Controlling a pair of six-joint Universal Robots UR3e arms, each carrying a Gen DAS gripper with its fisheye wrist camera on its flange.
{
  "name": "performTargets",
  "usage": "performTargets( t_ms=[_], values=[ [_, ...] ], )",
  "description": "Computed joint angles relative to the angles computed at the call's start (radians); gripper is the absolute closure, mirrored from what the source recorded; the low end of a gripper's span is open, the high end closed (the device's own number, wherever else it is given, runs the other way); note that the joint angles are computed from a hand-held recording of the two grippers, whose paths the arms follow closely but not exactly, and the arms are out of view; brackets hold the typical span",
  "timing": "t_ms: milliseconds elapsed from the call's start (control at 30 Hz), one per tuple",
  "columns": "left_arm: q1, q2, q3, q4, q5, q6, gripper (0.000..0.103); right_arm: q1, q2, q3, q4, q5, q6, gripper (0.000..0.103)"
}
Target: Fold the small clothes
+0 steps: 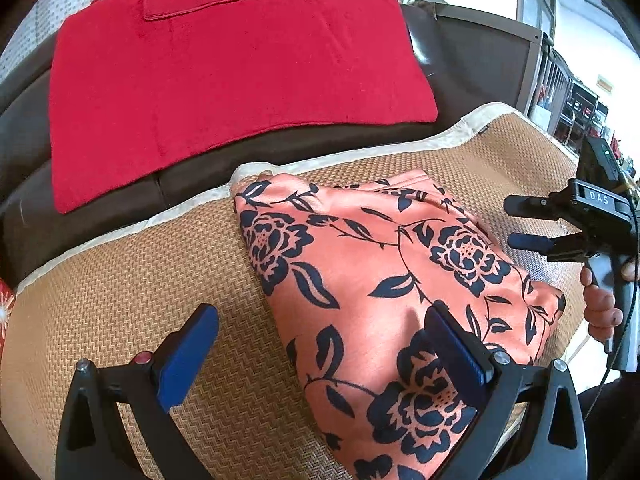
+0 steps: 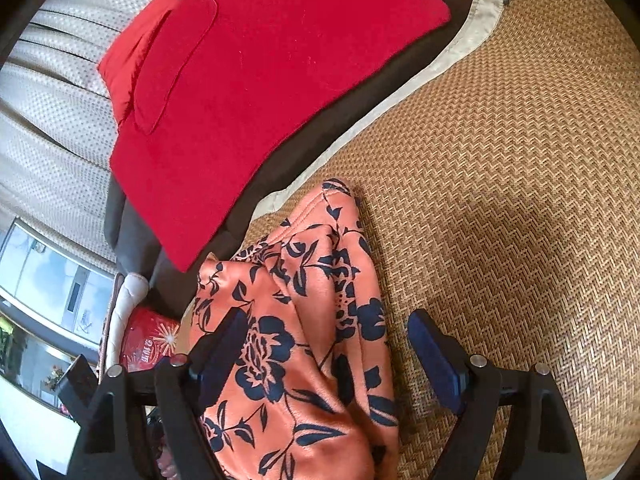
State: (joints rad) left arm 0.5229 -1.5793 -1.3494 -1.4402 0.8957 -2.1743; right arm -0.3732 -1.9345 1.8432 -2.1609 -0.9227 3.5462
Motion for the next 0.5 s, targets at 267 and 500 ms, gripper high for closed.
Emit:
performTargets(
  t_ms=[267, 500],
  values=[
    [-0.030, -0.044, 0.048, -0.022, 0.003, -0.030, 0.000, 0.027, 0.059, -0.018, -0.020, -0.002, -0.005, 0.018],
    [-0.047, -0.089, 0.099, -0.079, -0.003, -0.054, 0.000, 0.033, 0.079, -0.017, -0.025, -0.007, -0.012, 0.018]
  ],
)
